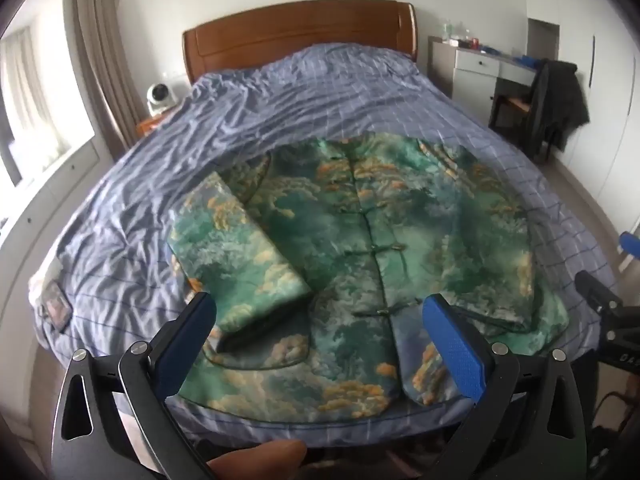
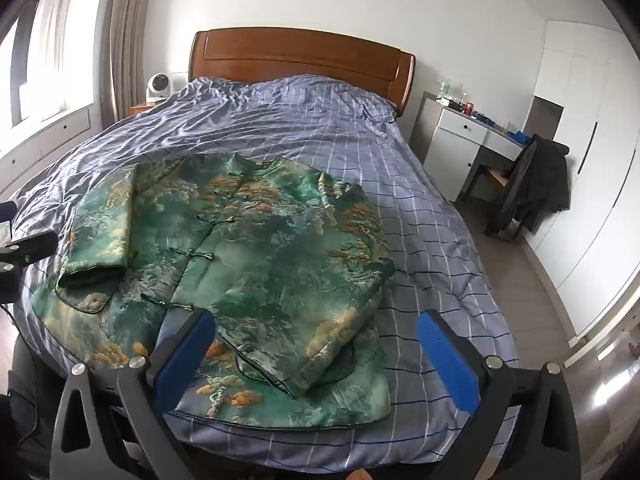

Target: Fold large clothes

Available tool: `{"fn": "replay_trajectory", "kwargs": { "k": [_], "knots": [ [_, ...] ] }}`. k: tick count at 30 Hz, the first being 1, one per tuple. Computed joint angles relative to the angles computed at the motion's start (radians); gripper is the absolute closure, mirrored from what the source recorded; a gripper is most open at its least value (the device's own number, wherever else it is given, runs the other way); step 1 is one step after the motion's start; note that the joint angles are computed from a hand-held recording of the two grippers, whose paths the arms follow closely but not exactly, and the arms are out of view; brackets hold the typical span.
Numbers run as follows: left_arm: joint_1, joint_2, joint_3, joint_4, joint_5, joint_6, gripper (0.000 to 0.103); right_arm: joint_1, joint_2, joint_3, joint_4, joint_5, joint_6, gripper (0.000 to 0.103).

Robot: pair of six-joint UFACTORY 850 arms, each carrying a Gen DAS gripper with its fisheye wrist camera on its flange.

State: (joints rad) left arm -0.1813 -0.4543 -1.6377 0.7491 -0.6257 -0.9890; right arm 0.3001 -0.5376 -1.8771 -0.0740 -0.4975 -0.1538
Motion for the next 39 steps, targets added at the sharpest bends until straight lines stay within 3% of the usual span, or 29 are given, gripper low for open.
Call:
{"fn": "replay_trajectory", "kwargs": {
  "k": [2, 7, 13, 39],
  "knots": [
    [0.002, 0.022, 0.039, 0.021, 0.034, -0.051, 0.000, -0.003, -0.003, -0.006, -0.015, -0.008, 0.007, 0.000],
    [0.005, -0.006, 0.020, -0.023, 0.004, -0.004, 0.000, 0.022, -0.010, -0.016, -0.072, -0.033, 0.031, 0.000],
    [0.019, -0.014, -0.007, -0.071, -0.011, 0.040, 0.000, -0.010, -0.032, -0.042, 0.109, -0.052, -0.104, 0.000],
    [0.012, -0.027, -0.015, -0.049, -0.026, 0.045, 0.000, 0.003, -0.042, -0.060, 0.119, -0.064, -0.136, 0.000]
  ]
}}
